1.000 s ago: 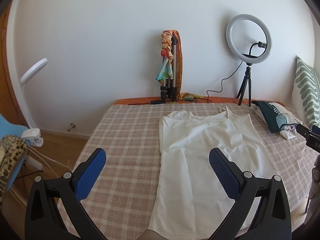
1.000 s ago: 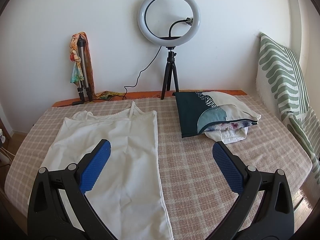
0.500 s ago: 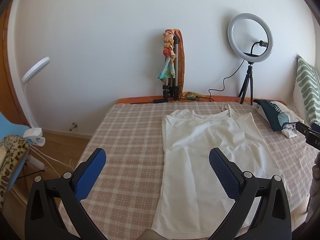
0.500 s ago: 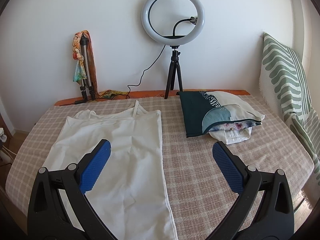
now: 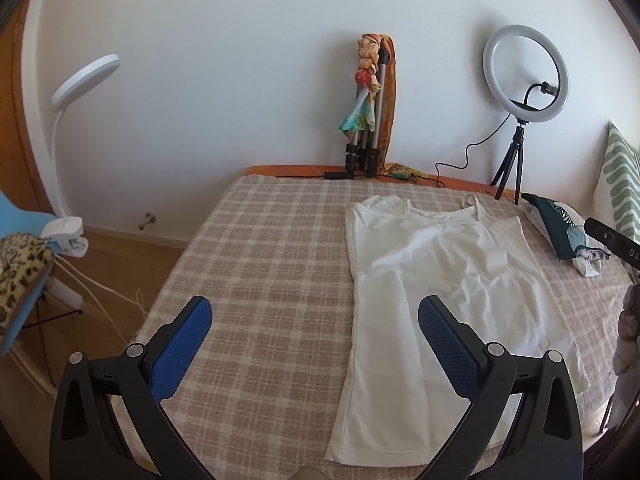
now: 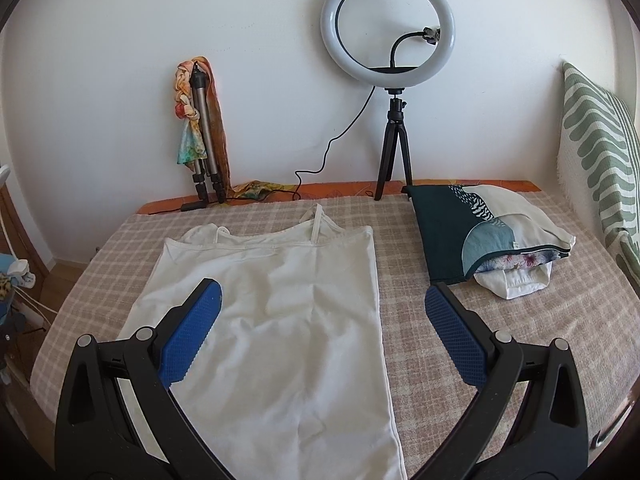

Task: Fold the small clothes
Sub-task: 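Grasp one long side edge of the tank top with both grippers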

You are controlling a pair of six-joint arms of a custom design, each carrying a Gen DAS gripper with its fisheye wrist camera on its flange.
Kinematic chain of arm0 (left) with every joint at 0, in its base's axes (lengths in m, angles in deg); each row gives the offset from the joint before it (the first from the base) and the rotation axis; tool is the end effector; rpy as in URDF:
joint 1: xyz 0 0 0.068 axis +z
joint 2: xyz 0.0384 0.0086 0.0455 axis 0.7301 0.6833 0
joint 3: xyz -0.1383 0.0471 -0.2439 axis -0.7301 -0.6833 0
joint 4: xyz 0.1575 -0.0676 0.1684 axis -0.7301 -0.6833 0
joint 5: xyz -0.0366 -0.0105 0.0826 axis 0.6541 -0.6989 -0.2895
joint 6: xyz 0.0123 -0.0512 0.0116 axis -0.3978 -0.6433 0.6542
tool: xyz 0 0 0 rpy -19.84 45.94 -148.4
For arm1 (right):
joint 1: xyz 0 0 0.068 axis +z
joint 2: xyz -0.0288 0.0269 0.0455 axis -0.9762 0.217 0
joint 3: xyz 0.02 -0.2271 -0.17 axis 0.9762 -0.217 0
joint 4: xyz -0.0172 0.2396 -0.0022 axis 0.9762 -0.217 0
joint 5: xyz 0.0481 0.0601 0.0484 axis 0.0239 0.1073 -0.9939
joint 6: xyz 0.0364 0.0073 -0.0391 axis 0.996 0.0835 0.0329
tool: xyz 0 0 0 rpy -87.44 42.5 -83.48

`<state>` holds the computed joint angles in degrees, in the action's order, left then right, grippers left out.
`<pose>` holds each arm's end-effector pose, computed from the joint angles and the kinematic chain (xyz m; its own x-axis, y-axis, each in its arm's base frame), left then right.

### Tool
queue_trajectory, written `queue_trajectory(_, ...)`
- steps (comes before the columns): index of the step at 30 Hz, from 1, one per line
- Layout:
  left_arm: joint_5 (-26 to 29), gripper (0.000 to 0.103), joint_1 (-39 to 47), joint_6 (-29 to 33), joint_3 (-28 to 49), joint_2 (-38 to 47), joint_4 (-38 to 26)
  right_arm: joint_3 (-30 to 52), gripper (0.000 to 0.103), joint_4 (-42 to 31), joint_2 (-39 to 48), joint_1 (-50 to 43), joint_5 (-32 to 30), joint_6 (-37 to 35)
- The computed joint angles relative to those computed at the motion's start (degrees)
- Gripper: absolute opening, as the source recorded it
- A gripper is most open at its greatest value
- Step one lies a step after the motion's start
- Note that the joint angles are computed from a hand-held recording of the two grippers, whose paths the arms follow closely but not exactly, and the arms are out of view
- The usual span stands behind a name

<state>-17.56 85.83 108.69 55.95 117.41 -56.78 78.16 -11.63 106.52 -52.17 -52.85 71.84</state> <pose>0.1354 0.0870 0.2084 -0.6159 -0.0595 -0.7856 -0.0413 0.9982 -0.0432 0.1948 0.0788 0.1993 -0.5226 0.0807 -0.8488 0.0171 0.9963 0.0842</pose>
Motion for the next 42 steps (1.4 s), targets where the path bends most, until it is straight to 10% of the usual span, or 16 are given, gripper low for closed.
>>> queue_trajectory(19, 6.7, 0.074, 8.6, 21.5, -0.4, 24.2, -9.2, 43.2, 0.073, -15.6, 39.3, 3.5, -20.8, -2.7)
queue_trajectory(32, 5.1, 0.061, 5.5, 21.1, -1.7, 28.9, -6.5, 78.3, 0.053, -29.8, 67.9, 5.3, -28.4, 1.5)
queue_trajectory(42, 6.8, 0.036, 5.1, 22.7, 0.2, 32.4, -7.2, 115.3, 0.046, -52.8, 90.2, 9.6, -18.9, -1.7)
